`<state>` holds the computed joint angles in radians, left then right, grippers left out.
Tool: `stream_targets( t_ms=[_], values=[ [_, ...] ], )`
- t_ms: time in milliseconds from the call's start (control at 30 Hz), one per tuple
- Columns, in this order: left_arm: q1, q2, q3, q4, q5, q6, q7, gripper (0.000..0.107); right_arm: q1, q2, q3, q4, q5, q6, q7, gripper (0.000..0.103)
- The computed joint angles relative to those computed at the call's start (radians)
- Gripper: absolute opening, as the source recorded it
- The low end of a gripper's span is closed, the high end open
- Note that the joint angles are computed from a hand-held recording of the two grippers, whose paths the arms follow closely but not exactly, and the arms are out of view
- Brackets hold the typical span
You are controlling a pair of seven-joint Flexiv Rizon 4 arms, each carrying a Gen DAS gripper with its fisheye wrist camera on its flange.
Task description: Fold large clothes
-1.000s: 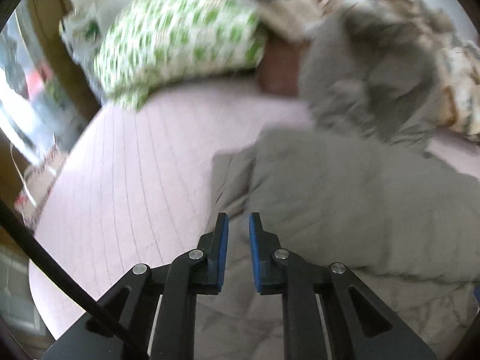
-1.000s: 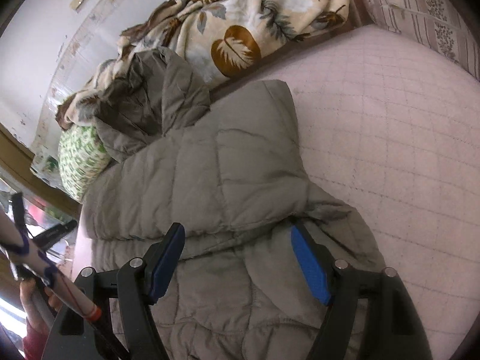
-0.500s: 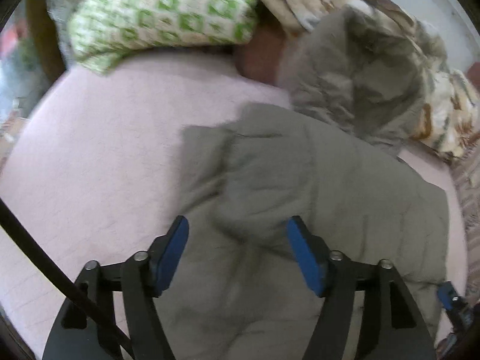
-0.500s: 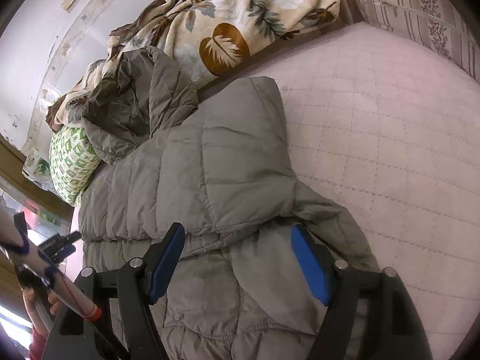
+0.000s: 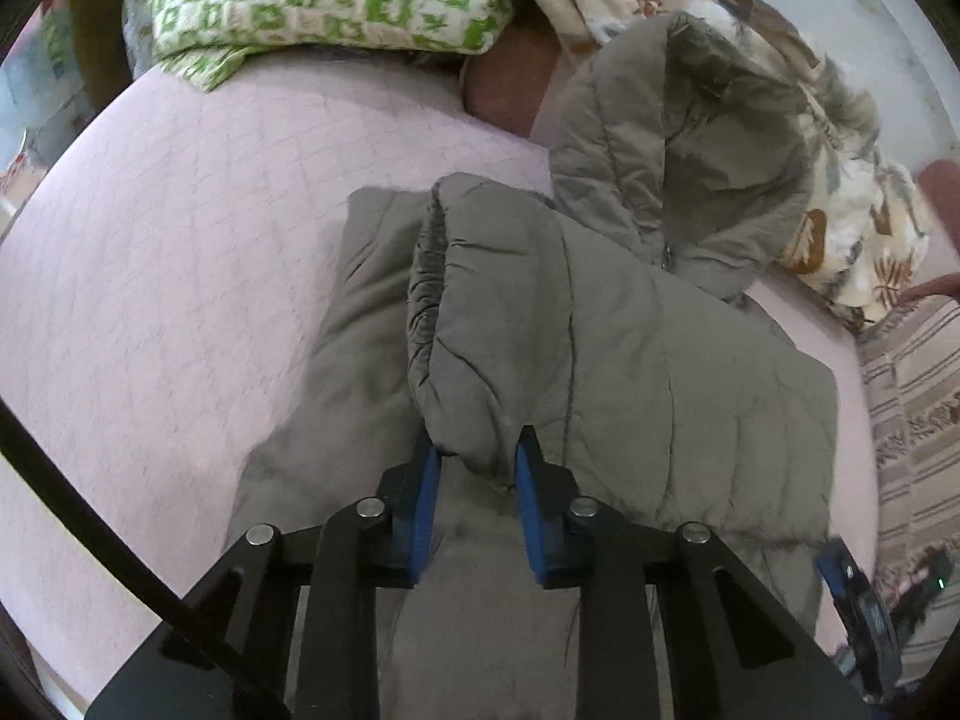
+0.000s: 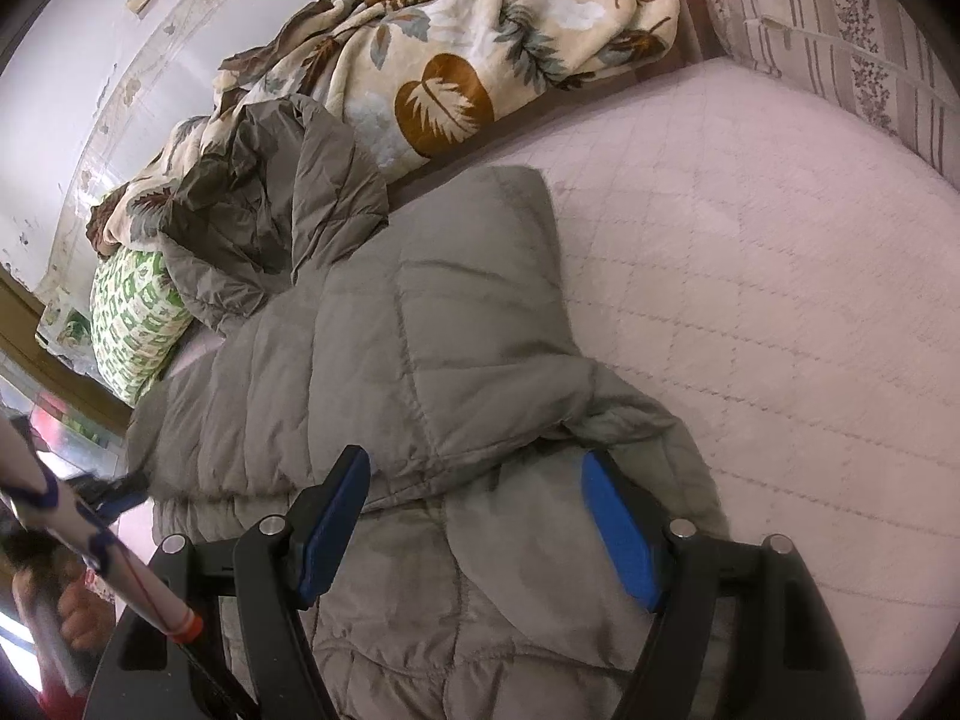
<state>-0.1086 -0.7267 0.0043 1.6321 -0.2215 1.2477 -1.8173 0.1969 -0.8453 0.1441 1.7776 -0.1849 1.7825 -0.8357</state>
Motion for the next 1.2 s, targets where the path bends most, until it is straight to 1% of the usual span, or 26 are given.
stream_targets(
  t_ms=[100,167,200,267,333,400,433,467,500,533,567,633,667,700,733,800,833,900,933,967,1067,1100,1133,1200],
  values=[
    [0.027,0.023,-0.028,0.06,-0.021,-0.005,0.018,0.024,-0.001,0.007,-0.003,0.012,0.01,0.011,0.004,0.079],
    [0.016,0.005,-0.009,0.056,-0.016,-0.022,0.008,0.024,0.001,0.012,-0.006,0.02,0.013,0.016,0.005,0.079],
    [0.01,-0.003,-0.004,0.054,-0.013,-0.028,0.001,0.025,0.016,0.017,-0.024,0.027,0.021,0.022,0.008,0.079],
    [-0.014,-0.019,0.023,0.041,0.006,-0.039,-0.024,0.028,0.087,0.032,-0.104,0.047,0.057,0.04,0.02,0.079],
    [-0.048,-0.032,0.066,0.014,0.039,-0.066,-0.062,0.035,0.203,0.047,-0.232,0.072,0.119,0.06,0.035,0.079],
    [-0.074,-0.038,0.097,-0.008,0.078,-0.083,-0.092,0.037,0.293,0.046,-0.331,0.083,0.173,0.088,0.038,0.079],
    [-0.086,-0.041,0.111,-0.021,0.103,-0.092,-0.099,0.038,0.319,0.04,-0.357,0.081,0.191,0.105,0.033,0.079],
    [-0.097,-0.04,0.126,-0.031,0.128,-0.105,-0.107,0.039,0.325,0.035,-0.361,0.074,0.2,0.114,0.027,0.079],
    [-0.117,-0.039,0.15,-0.045,0.16,-0.122,-0.124,0.043,0.32,0.026,-0.351,0.059,0.196,0.11,0.018,0.079],
    [-0.123,-0.039,0.157,-0.053,0.18,-0.128,-0.134,0.044,0.322,0.018,-0.349,0.042,0.19,0.086,0.012,0.079],
    [-0.123,-0.037,0.158,-0.056,0.196,-0.13,-0.139,0.044,0.336,0.008,-0.363,0.027,0.187,0.058,0.008,0.079],
    [-0.118,-0.024,0.154,-0.049,0.219,-0.136,-0.143,0.045,0.404,-0.024,-0.447,0.001,0.169,-0.02,0.037,0.078],
    [-0.114,-0.018,0.148,-0.043,0.223,-0.134,-0.147,0.045,0.437,-0.04,-0.485,-0.018,0.172,-0.087,0.039,0.078],
    [-0.109,-0.007,0.141,-0.031,0.226,-0.129,-0.149,0.045,0.442,-0.048,-0.49,-0.038,0.165,-0.158,0.039,0.076],
    [-0.109,-0.004,0.14,-0.03,0.231,-0.132,-0.155,0.045,0.419,-0.044,-0.468,-0.049,0.12,-0.222,0.065,0.074],
    [-0.115,0.02,0.144,-0.005,0.249,-0.127,-0.167,0.045,0.395,-0.03,-0.44,-0.055,0.081,-0.307,0.077,0.073],
    [-0.122,0.024,0.149,-0.004,0.261,-0.125,-0.174,0.045,0.413,-0.023,-0.463,-0.048,0.057,-0.35,0.094,0.073],
    [-0.149,0.05,0.175,0.018,0.304,-0.114,-0.197,0.045,0.472,-0.02,-0.536,-0.029,0.001,-0.422,0.142,0.064],
    [-0.157,0.063,0.185,0.029,0.325,-0.106,-0.204,0.045,0.481,-0.021,-0.548,-0.02,-0.018,-0.426,0.156,0.065],
    [-0.17,0.075,0.197,0.039,0.351,-0.097,-0.215,0.045,0.479,-0.017,-0.549,-0.007,-0.031,-0.412,0.163,0.064],
    [-0.241,0.096,0.269,0.039,0.467,-0.087,-0.281,0.048,0.486,-0.002,-0.572,0.051,-0.065,-0.316,0.189,0.065],
    [-0.272,0.098,0.299,0.032,0.518,-0.085,-0.311,0.051,0.496,0.007,-0.59,0.08,-0.068,-0.27,0.21,0.065],
    [-0.289,0.097,0.314,0.024,0.556,-0.087,-0.333,0.055,0.513,0.01,-0.614,0.1,-0.072,-0.235,0.233,0.065],
    [-0.316,0.084,0.334,-0.006,0.62,-0.105,-0.374,0.057,0.592,0.0,-0.718,0.15,-0.057,-0.146,0.268,0.066]
  ],
)
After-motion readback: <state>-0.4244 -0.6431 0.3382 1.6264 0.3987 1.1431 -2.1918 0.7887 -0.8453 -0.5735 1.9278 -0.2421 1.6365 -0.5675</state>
